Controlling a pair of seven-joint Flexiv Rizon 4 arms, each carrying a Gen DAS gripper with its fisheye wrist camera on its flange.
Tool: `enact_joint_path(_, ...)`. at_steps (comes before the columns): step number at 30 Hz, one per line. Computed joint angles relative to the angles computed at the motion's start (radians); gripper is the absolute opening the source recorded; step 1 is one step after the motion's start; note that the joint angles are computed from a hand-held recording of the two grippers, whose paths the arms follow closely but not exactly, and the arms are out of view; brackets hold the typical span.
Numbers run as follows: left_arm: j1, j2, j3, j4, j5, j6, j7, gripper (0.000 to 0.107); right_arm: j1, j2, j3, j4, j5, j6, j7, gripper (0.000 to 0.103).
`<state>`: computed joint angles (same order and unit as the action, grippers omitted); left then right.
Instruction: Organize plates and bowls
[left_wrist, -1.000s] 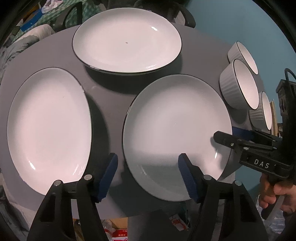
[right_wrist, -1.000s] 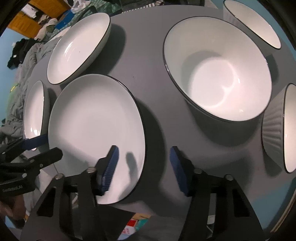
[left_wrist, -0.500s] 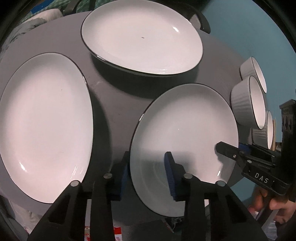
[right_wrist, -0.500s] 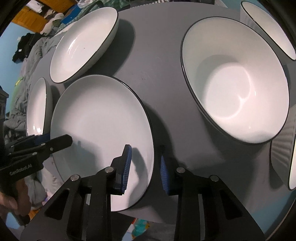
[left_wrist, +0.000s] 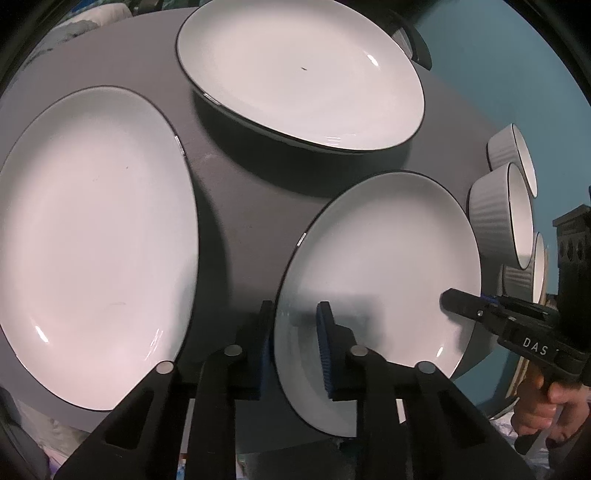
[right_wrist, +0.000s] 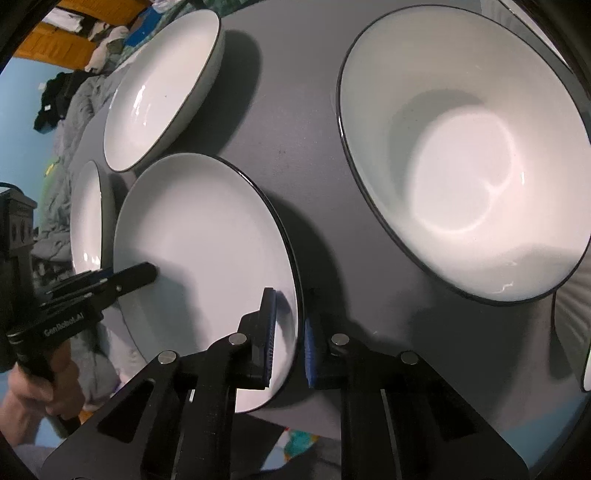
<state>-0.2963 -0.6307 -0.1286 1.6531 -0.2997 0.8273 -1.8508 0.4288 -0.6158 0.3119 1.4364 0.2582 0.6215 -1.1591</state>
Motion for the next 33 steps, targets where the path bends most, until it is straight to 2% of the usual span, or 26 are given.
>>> enact_joint_path(4, 0.022, 0.013, -0.025, 0.051, -0.044, 0.060, 0.032, 0.018, -0.014, 0.002, 0.010, 0.002, 0.028, -0.003, -0.008, 0.013)
enact_joint_path(8, 0.026, 0.018, -0.037, 0.074, -0.069, 0.091, 0.049, 0.017, -0.018, -0.054, 0.011, -0.074, 0.050, -0.027, -0.002, 0.013)
enact_joint_path(14, 0.055, 0.051, -0.048, 0.142, -0.104, 0.132, 0.116, 0.017, -0.046, -0.051, 0.022, -0.056, 0.093, -0.004, -0.031, 0.013)
enact_joint_path(22, 0.012, 0.039, 0.011, 0.051, -0.009, 0.026, 0.051, 0.019, -0.012, -0.049, 0.006, -0.074, 0.055, -0.031, 0.010, 0.013)
enact_joint_path(33, 0.046, 0.071, 0.004, 0.041, -0.026, 0.001, 0.060, 0.019, -0.003, -0.055, -0.001, -0.139, 0.029, -0.087, 0.006, 0.012)
